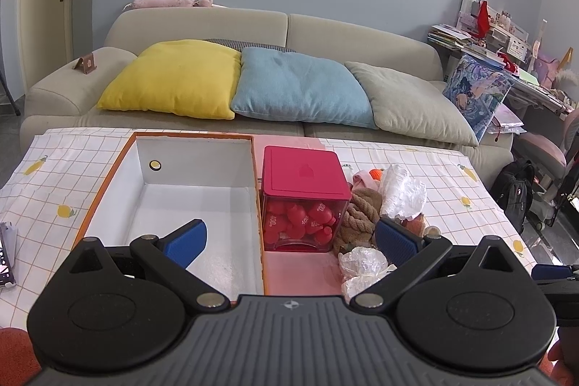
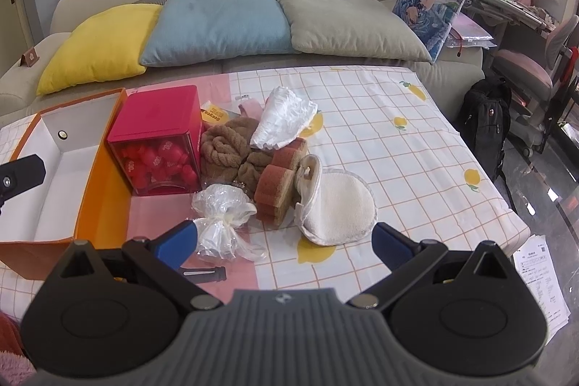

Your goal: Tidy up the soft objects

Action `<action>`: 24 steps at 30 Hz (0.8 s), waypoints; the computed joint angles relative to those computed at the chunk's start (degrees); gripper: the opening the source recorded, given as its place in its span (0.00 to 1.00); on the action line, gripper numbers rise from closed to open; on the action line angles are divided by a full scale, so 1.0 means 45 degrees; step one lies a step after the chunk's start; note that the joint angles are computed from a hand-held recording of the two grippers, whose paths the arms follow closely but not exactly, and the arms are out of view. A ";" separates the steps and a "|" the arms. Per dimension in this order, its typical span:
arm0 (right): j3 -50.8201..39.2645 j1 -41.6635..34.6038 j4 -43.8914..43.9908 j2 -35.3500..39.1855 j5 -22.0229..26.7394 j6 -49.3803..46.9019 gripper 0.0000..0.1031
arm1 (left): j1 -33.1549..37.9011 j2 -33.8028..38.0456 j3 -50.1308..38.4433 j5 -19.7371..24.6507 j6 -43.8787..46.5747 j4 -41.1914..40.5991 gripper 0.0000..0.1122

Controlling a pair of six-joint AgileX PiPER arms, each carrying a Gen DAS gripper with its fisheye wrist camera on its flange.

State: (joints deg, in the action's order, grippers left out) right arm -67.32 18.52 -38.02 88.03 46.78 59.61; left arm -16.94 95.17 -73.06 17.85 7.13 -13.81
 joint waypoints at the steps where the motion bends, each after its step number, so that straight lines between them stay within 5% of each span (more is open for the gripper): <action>1: 0.0000 0.0000 0.0000 0.0000 0.0000 0.0000 0.97 | 0.0003 0.0006 -0.0017 0.0006 0.0011 -0.0015 0.92; 24: -0.0196 -0.0155 0.0486 0.0158 -0.0062 -0.0232 0.97 | -0.0076 -0.0045 0.0065 0.0065 -0.0090 0.0064 0.92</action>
